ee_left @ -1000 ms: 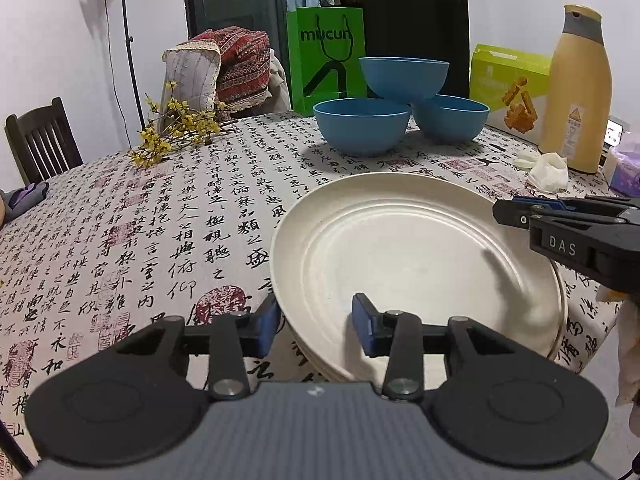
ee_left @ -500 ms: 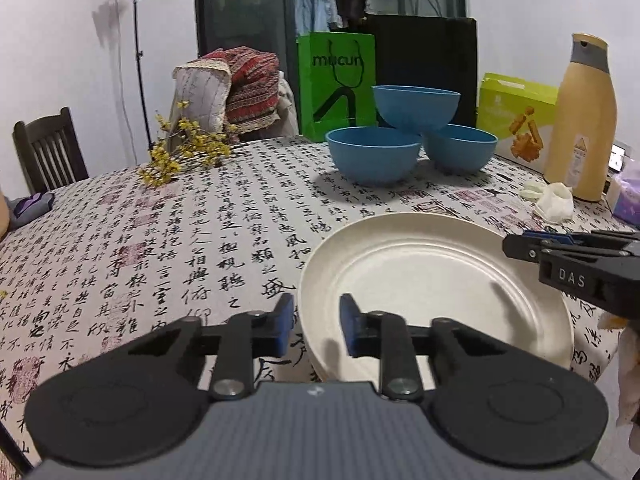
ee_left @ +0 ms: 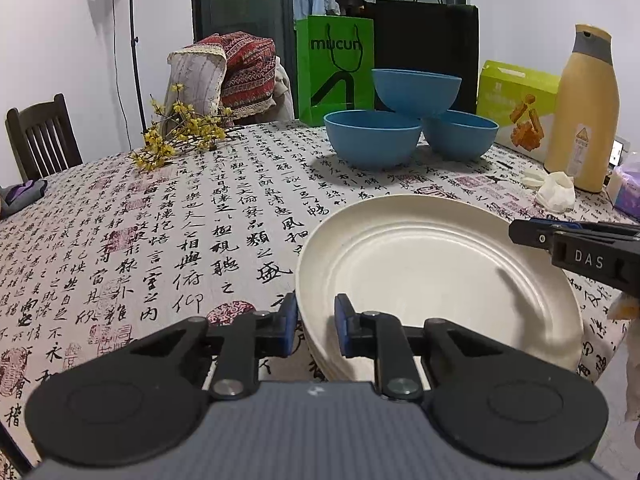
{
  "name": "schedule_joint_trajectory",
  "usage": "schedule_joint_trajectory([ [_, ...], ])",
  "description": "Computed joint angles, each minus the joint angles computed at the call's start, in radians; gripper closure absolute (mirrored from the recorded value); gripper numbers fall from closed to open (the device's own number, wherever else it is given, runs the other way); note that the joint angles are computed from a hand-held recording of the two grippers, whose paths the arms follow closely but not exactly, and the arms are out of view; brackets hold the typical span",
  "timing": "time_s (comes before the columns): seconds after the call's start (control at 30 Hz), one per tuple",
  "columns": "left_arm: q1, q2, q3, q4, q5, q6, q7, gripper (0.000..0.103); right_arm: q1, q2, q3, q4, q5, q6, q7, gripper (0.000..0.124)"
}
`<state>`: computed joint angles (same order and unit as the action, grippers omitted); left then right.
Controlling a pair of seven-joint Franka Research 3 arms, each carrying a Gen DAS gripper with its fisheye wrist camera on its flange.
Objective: Organize plates and bowls
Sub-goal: 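Open both grippers to release the cream plate rim, then move both open grippers toward the stacked blue bowls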
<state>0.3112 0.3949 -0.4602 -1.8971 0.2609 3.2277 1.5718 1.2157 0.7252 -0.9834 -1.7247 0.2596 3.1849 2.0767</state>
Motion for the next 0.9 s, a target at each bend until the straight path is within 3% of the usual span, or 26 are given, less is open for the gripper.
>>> schedule_joint_trajectory([
  [0.07, 0.029, 0.002, -0.027, -0.007, -0.003, 0.024, -0.003, 0.08, -0.006, -0.004, 0.007, -0.001, 0.003, 0.01, -0.002, 0.105],
  [0.13, 0.063, 0.003, -0.055, -0.019, 0.009, 0.06, -0.019, 0.066, -0.006, -0.006, 0.009, -0.008, 0.013, 0.026, -0.008, 0.098],
  [0.2, 0.06, -0.003, -0.037, -0.032, 0.024, 0.111, -0.05, 0.044, -0.004, -0.007, 0.01, -0.019, 0.037, 0.058, -0.022, 0.082],
  [0.23, 0.06, -0.004, -0.03, -0.038, 0.033, 0.138, -0.065, 0.04, 0.0, -0.005, 0.006, -0.024, 0.053, 0.072, -0.031, 0.067],
  [0.27, 0.074, -0.002, -0.035, -0.042, 0.047, 0.161, -0.081, 0.029, 0.005, -0.001, 0.001, -0.029, 0.069, 0.089, -0.038, 0.052],
  [0.3, 0.087, 0.001, -0.04, -0.045, 0.059, 0.182, -0.101, 0.014, 0.005, 0.0, 0.001, -0.035, 0.084, 0.111, -0.047, 0.044],
  [0.37, 0.057, -0.004, 0.011, -0.057, 0.042, 0.245, -0.13, 0.0, 0.013, 0.011, -0.009, -0.042, 0.118, 0.148, -0.063, 0.021],
  [0.47, -0.011, -0.01, 0.105, -0.056, 0.006, 0.294, -0.147, 0.0, 0.044, 0.06, -0.064, -0.04, 0.192, 0.165, -0.076, 0.021],
  [0.83, -0.187, 0.012, 0.357, 0.023, -0.057, 0.297, -0.237, 0.0, 0.062, 0.197, -0.177, 0.041, 0.374, 0.101, -0.14, 0.021],
  [0.9, -0.243, 0.022, 0.423, 0.04, -0.088, 0.301, -0.235, 0.0, 0.059, 0.242, -0.212, 0.066, 0.381, 0.082, -0.118, 0.021],
])
